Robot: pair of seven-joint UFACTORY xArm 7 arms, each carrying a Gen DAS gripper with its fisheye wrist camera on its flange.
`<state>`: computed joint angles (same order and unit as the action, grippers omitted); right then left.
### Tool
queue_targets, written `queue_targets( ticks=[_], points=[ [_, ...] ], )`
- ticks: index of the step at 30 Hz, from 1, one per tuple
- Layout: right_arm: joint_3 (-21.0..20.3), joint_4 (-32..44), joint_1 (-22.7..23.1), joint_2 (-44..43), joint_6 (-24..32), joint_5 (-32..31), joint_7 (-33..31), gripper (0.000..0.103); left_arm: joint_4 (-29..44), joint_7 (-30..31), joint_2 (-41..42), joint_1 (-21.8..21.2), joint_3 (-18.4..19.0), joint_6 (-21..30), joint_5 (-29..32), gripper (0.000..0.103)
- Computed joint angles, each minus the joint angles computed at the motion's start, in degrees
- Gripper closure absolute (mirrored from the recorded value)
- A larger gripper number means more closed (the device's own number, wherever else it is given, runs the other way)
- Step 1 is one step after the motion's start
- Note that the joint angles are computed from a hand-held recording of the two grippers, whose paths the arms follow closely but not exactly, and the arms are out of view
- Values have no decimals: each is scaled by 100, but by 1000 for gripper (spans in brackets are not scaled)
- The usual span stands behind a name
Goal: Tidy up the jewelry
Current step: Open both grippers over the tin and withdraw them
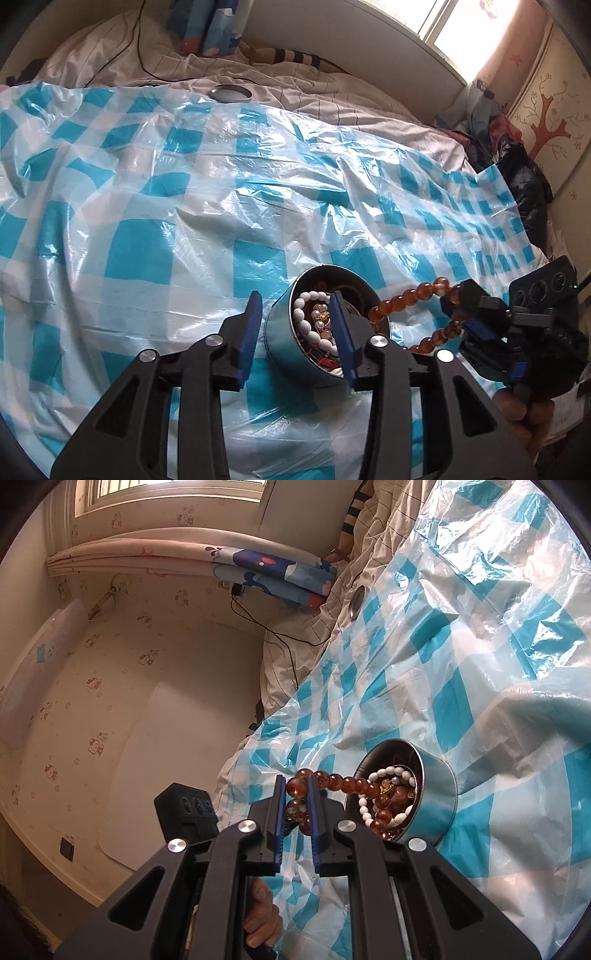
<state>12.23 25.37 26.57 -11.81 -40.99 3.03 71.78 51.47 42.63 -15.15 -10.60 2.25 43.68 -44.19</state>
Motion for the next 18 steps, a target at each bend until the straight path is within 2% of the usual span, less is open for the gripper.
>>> queue_targets(
  ticks=[5, 8, 10, 11, 12, 13, 14, 15, 18],
  points=[
    [72, 116, -42, 86, 161, 152, -161, 90, 5, 87, -82, 19, 78, 150, -145, 57],
    [512, 252, -187, -54, 580, 1106, -1033, 90, -8, 113, -120, 47, 123, 229, -191, 53],
    [1076, 443, -543, -152, 1009, 1928, -1895, 89, 0, 95, -119, 77, 137, 246, -210, 52],
    [1080, 546, -568, -154, 1299, 1980, -2128, 86, 17, 66, -111, 96, 147, 255, -223, 52],
    [844, 717, -378, -3, 1572, 1792, -2122, 74, 32, 70, -96, 111, 161, 265, -241, 51],
    [368, 787, 5, 108, 1716, 1401, -1877, 69, 37, 74, -91, 125, 166, 268, -255, 50],
    [130, 838, 154, 210, 1799, 1010, -1552, 69, 47, 65, -85, 145, 168, 267, -250, 50],
    [133, 865, 144, 305, 1761, 860, -1431, 69, 53, 46, -79, 160, 164, 262, -248, 50],
    [330, 755, 3, 231, 1667, 1096, -1503, 69, 65, -2, -67, 195, 164, 258, -259, 47]
  ],
)
